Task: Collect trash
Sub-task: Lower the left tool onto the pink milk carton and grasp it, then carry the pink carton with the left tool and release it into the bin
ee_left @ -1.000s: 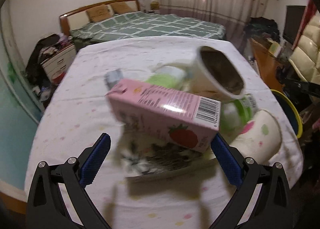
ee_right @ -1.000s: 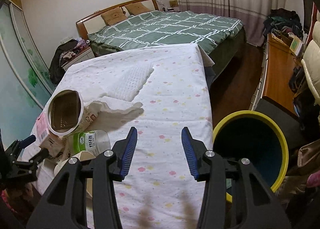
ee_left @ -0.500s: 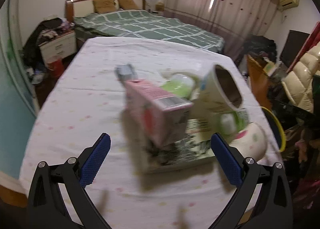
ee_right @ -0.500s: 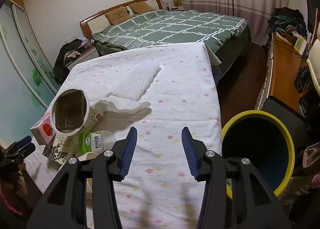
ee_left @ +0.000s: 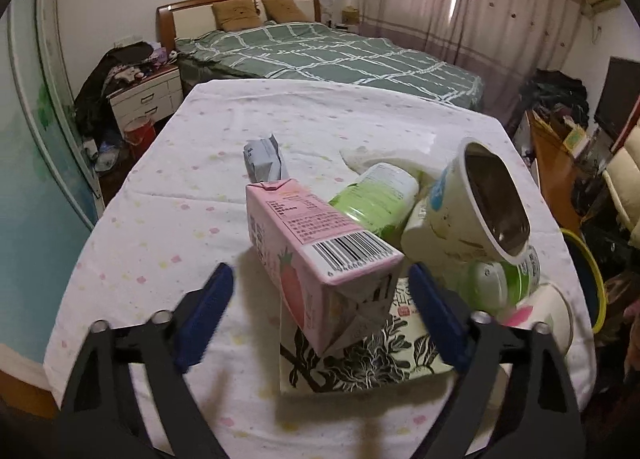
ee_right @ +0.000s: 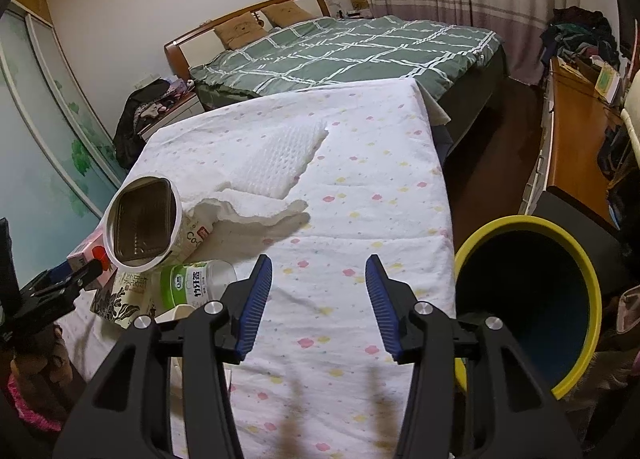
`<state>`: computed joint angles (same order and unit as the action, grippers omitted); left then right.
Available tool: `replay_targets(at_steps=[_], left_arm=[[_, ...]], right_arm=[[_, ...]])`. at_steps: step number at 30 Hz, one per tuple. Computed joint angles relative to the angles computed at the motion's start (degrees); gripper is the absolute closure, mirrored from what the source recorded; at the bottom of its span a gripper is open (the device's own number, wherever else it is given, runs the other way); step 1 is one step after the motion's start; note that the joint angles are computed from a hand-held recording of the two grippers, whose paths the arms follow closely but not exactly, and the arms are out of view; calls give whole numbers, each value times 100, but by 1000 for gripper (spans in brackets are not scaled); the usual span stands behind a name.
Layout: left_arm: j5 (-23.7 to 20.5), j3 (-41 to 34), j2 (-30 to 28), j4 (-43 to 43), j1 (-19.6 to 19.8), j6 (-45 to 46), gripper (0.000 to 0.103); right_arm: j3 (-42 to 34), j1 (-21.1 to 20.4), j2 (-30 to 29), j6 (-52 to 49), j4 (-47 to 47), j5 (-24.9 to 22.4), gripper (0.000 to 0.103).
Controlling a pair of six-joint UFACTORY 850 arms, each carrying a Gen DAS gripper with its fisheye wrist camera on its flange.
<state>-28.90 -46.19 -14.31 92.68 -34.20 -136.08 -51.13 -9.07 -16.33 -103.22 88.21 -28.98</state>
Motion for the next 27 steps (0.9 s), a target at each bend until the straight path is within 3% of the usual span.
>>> replay_targets(at_steps=[1,3,5,8,23,27], left_arm=[[-12,5,-13,93,16,-110,25],[55,40,-24,376,63,-350,44],[133,130,28,681,101,-636,49],[-127,320,201,920,37,-761,55],[-1031,972,1349,769,-339,-363,59],[-962,970,1590,844,-436,-255,59]], right_arm=[[-2,-2,-8,0,3,-13,56],[-14,-16,-23,13,5,-43,56],[-16,-34,-29,17,18,-68,56],[-10,-51,-27,7,16,-81,56],[122,-133,118,-121,149,-230,56],[233,-309,262,-274,343,-350,56]])
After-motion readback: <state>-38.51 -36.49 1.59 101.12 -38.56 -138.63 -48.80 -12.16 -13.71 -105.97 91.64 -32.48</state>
